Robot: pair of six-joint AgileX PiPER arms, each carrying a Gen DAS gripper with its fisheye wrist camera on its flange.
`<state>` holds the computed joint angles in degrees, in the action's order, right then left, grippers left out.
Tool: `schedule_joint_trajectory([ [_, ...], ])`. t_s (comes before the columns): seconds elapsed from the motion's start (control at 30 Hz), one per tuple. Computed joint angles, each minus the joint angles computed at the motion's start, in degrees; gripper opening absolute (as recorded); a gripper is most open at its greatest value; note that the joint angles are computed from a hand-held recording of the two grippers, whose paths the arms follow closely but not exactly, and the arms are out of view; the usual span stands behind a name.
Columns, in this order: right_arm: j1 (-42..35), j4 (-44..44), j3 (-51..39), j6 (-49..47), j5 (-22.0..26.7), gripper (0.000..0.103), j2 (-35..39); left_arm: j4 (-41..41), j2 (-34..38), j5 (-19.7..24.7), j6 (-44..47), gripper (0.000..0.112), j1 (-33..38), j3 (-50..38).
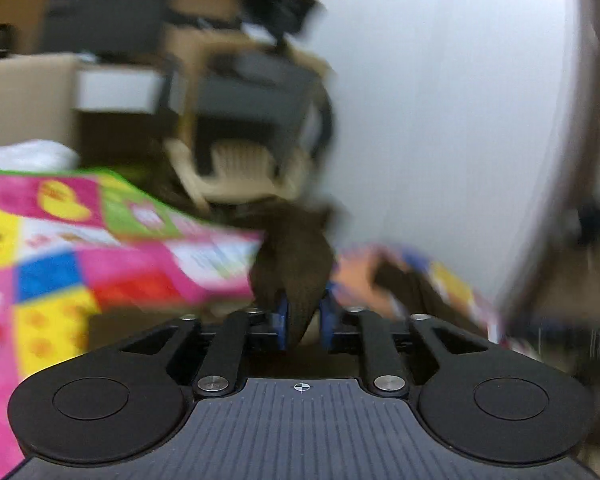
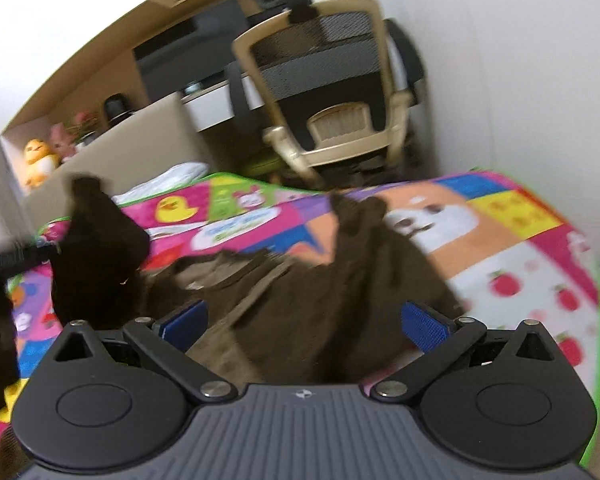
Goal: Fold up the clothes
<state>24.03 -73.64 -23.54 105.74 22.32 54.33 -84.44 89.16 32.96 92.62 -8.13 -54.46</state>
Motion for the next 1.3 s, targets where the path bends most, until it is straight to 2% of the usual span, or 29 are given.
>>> schedule_joint_trajectory([
  [0.03, -0.27, 0.84, -0.50, -1.59, 1.19, 0.103, 0.28, 0.63, 0.55, -1.17, 0.74, 0.053, -1.35, 1.02],
  [0.07, -0.07, 2.08, -1.41, -3.92, 2.94, 0.103, 0.95, 2.76, 1.04, -0.96, -0.33, 0.060, -1.77, 1.38],
  [0.1, 0.62, 2.69, -2.67, -6.24, 5.44, 0.103, 2.17, 5.28, 1.31, -0.16, -2.15, 0.062, -1.70, 1.52],
  [0.13, 1.28, 2.10, -3.93, -7.60, 7.59, 0.103, 3.73, 7.05, 1.16, 0.53, -3.37, 0.069, -1.50, 1.84],
  [0.17, 1.89, 1.39, -5.20, -8.92, 9.64, 0.103, 5.32, 7.24, 0.28, 1.13, -3.10, 0.078, -0.72, 2.70],
  [0.23, 2.00, -0.68, -8.33, -10.70, 13.25, 0.103, 9.33, 6.20, -1.85, 2.42, -1.18, 0.087, 1.68, 4.66],
  [0.27, 1.06, -2.84, -10.36, -10.58, 13.55, 0.102, 12.43, 6.51, -2.69, 2.62, -1.82, 0.090, 2.47, 4.65],
  [0.37, -3.23, -6.08, -18.64, -12.87, 11.86, 0.079, 23.85, 9.15, -5.10, 2.63, -7.57, 0.093, 3.98, 3.70],
  [0.47, -6.86, -1.05, -27.59, -19.98, 10.37, 0.072, 34.65, 12.89, -6.81, 4.40, -13.24, 0.093, 6.51, 3.06],
  [0.53, -8.96, 5.52, -33.44, -27.08, 9.77, 0.047, 40.90, 14.61, -7.50, 5.92, -15.08, 0.093, 8.95, 2.84],
  [0.57, -10.68, 9.14, -34.03, -29.38, 8.18, 0.021, 41.55, 14.88, -7.81, 6.66, -15.23, 0.093, 10.39, 2.86],
  [0.6, -12.70, 12.30, -33.58, -31.03, 5.58, 0.017, 41.44, 14.87, -8.03, 7.80, -15.00, 0.093, 12.23, 2.85],
  [0.67, -15.64, 11.97, -28.69, -27.45, 0.03, 0.015, 36.40, 14.62, -7.91, 10.42, -14.05, 0.094, 16.34, 2.55],
  [0.73, -15.39, 5.16, -22.66, -19.60, -1.47, 0.013, 27.99, 14.60, -6.84, 11.83, -13.16, 0.094, 19.71, 1.63],
  [0.83, -11.23, 3.94, -20.17, -18.16, 1.11, 0.011, 16.99, 14.53, -3.76, 12.23, -14.16, 0.094, 22.27, -1.14],
  [0.9, -5.05, 1.09, -22.50, -16.81, 4.94, 0.011, 14.17, 14.73, -1.90, 14.79, -17.54, 0.094, 24.35, -3.42],
  [1.0, 2.67, -2.85, -29.16, -17.89, 5.53, 0.011, 18.31, 14.61, -0.15, 19.52, -21.55, 0.094, 27.92, -6.01],
  [1.13, 8.50, -5.26, -39.82, -21.92, -0.36, 0.010, 31.11, 15.22, -1.17, 22.12, -22.05, 0.094, 31.82, -5.93],
  [1.27, 9.51, 11.28, -48.39, -42.86, -10.46, 0.011, 42.56, 16.41, -1.35, 22.58, -22.56, 0.095, 34.64, -6.22],
  [1.3, 10.08, 16.52, -48.95, -48.59, -10.82, 0.013, 43.47, 16.88, -1.22, 22.61, -22.97, 0.095, 35.24, -6.53],
])
